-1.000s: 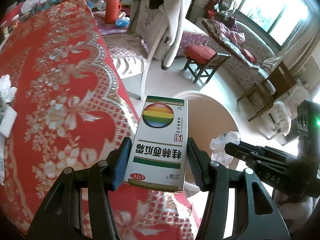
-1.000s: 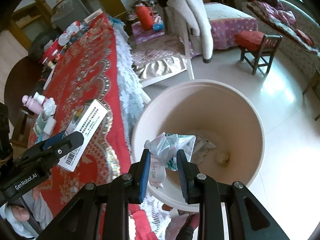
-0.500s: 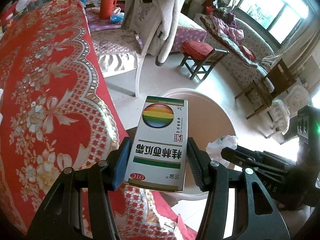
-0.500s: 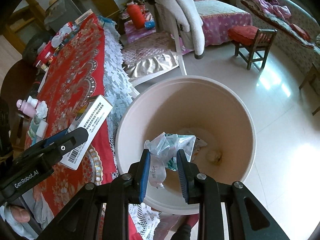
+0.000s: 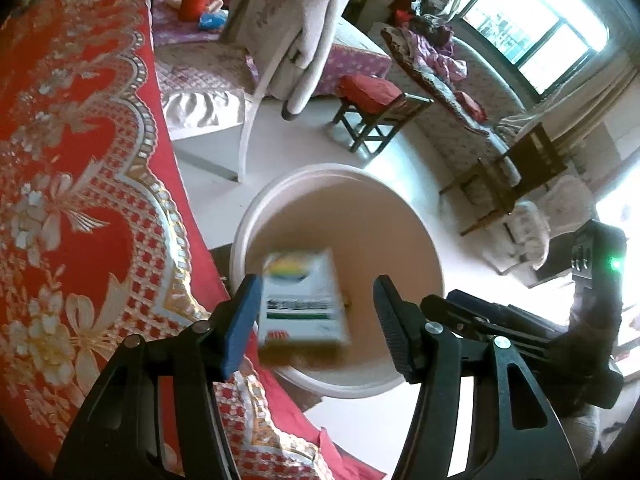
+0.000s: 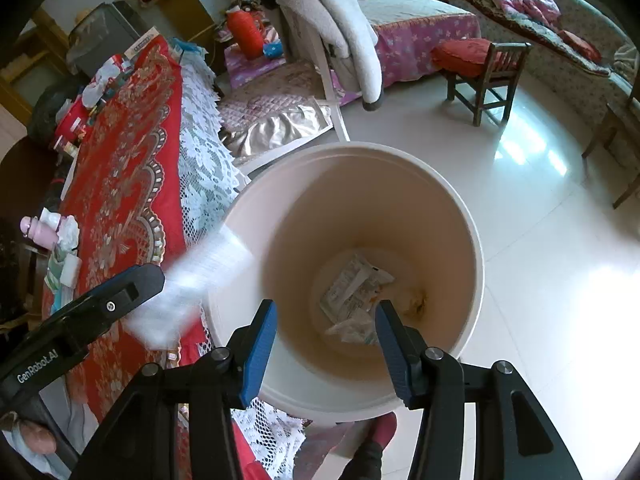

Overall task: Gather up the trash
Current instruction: 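Open the right tool to drop the wrapper while the left tool drops the box, then reach the right tool to the white bar while the left tool approaches the white box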

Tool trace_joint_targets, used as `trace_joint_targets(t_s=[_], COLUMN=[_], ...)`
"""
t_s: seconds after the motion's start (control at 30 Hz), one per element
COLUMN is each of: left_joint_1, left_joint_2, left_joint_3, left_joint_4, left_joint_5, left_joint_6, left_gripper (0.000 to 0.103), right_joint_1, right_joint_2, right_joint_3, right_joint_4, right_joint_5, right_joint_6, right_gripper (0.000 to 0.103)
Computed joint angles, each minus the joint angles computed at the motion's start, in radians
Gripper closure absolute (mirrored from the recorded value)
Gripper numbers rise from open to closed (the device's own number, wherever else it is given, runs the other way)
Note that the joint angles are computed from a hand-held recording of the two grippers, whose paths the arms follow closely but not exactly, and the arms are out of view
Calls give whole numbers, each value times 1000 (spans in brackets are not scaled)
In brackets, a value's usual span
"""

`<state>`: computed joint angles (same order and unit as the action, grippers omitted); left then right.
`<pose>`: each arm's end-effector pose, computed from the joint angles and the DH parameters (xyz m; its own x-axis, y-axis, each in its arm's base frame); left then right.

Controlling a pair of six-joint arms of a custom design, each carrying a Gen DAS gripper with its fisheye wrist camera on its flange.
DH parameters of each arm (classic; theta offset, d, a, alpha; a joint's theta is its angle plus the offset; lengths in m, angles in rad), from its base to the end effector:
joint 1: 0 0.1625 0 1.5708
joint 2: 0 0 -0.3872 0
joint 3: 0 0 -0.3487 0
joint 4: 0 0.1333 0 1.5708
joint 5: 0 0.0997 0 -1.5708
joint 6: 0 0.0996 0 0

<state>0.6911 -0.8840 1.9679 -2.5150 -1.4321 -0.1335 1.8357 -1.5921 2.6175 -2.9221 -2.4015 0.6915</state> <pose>-0.2866 -0.4280 0.0422 -0.7125 0.6845 -0.1542 0.6742 0.7288 0.1198 0.1332 -0.2629 0.2198 -0.7072 0.6228 0.3347 0.2634 0.6714 -0.6927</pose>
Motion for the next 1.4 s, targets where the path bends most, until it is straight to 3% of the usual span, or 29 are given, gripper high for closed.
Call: trace_joint_targets(t_s=[0.23, 0.7, 1.03, 1.33, 1.4], left_joint_1=[-7, 35, 121, 253, 288], left_joint_2=[-43, -179, -313, -412, -423], left_joint_3=[27, 77, 81, 32, 10], left_joint_4=[-1, -12, 38, 125, 145], left_joint_5=[41, 207, 315, 420, 431], left_joint_6=[4, 4, 10, 21, 20], left_gripper=[45, 45, 45, 45, 45], right_joint_1=[8, 77, 118, 138, 142], right_joint_2=[24, 240, 455, 673, 725], right_joint_3=[-20, -168, -342, -552, -612], right_joint_4=[11, -30, -54, -40, -38], right_joint_5=[13, 41, 108, 194, 219], right_joint_6=[-5, -78, -161, -247, -277], right_gripper=[54, 54, 53, 53, 46])
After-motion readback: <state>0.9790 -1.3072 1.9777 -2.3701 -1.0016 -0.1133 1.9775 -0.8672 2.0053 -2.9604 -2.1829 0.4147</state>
